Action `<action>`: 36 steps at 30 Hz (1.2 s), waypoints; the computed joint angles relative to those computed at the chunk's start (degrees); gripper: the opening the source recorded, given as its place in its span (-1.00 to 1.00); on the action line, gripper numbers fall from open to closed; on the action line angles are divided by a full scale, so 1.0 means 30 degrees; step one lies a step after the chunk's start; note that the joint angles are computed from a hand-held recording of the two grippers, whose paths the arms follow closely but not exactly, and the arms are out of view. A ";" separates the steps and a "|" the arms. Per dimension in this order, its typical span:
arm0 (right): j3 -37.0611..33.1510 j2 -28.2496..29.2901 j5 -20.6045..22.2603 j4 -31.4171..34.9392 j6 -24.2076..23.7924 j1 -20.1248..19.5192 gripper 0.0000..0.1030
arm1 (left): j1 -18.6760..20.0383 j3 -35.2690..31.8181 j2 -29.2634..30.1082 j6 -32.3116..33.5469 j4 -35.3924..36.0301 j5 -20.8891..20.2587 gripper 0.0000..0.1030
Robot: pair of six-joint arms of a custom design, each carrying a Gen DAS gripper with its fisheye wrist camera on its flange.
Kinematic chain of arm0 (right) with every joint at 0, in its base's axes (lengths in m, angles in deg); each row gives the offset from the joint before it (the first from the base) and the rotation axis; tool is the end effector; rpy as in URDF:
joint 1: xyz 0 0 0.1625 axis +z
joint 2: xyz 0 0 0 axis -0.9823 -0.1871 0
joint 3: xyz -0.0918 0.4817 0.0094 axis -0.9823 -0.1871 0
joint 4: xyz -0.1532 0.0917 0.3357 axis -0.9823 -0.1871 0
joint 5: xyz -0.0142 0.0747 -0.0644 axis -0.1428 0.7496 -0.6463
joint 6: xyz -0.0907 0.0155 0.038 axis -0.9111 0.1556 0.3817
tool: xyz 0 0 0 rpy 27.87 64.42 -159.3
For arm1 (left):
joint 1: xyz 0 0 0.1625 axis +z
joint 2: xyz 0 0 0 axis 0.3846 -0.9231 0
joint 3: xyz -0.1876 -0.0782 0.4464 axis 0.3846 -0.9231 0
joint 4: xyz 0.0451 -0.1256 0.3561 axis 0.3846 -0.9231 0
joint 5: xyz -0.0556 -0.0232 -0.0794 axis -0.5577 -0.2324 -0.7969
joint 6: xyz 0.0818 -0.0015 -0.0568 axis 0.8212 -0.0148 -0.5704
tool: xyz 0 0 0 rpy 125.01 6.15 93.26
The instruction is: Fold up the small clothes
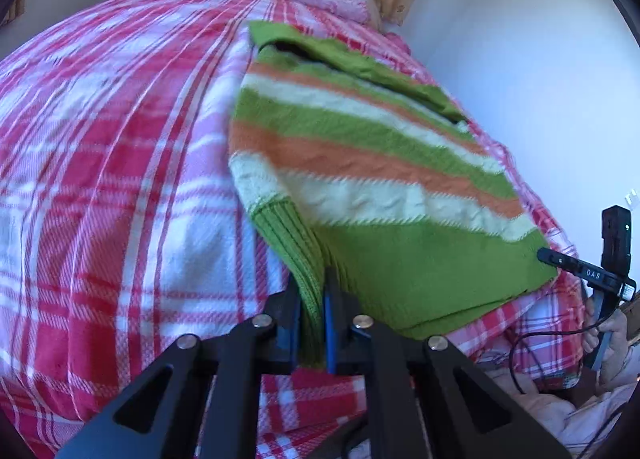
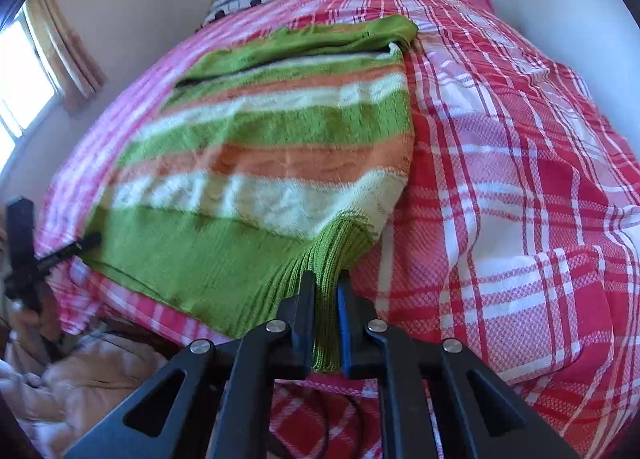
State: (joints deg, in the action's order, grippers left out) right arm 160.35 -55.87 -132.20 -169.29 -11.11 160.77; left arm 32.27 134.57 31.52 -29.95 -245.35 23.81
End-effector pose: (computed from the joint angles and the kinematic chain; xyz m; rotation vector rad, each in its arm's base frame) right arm 0.0092 -0.7028 0.3277 0.7493 -2.6343 0.4103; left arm -0.1846 -0.6127 0.0687 0.0246 2.5319 -1.0025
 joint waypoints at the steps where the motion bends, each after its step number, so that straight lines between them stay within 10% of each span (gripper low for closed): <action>1: -0.0349 -0.0108 0.0740 0.0629 0.0314 -0.0014 -0.83 | 0.0023 -0.0116 -0.0118 0.0130 -0.0132 -0.0251 -0.81; 8: -0.2829 0.0524 0.3485 0.2834 0.2111 0.0280 -0.84 | 0.0360 -0.1830 -0.0365 0.1482 -0.0442 -0.1085 -0.81; 36: -0.8172 0.5201 0.1574 0.1743 0.4584 0.0520 -0.90 | 0.2407 -0.8520 0.1099 -0.0337 0.7204 -0.0153 -0.66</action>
State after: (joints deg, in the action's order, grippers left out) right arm 135.83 -40.26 -127.48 -164.06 2.64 162.33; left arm 39.49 109.01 34.82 -30.96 -223.74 23.35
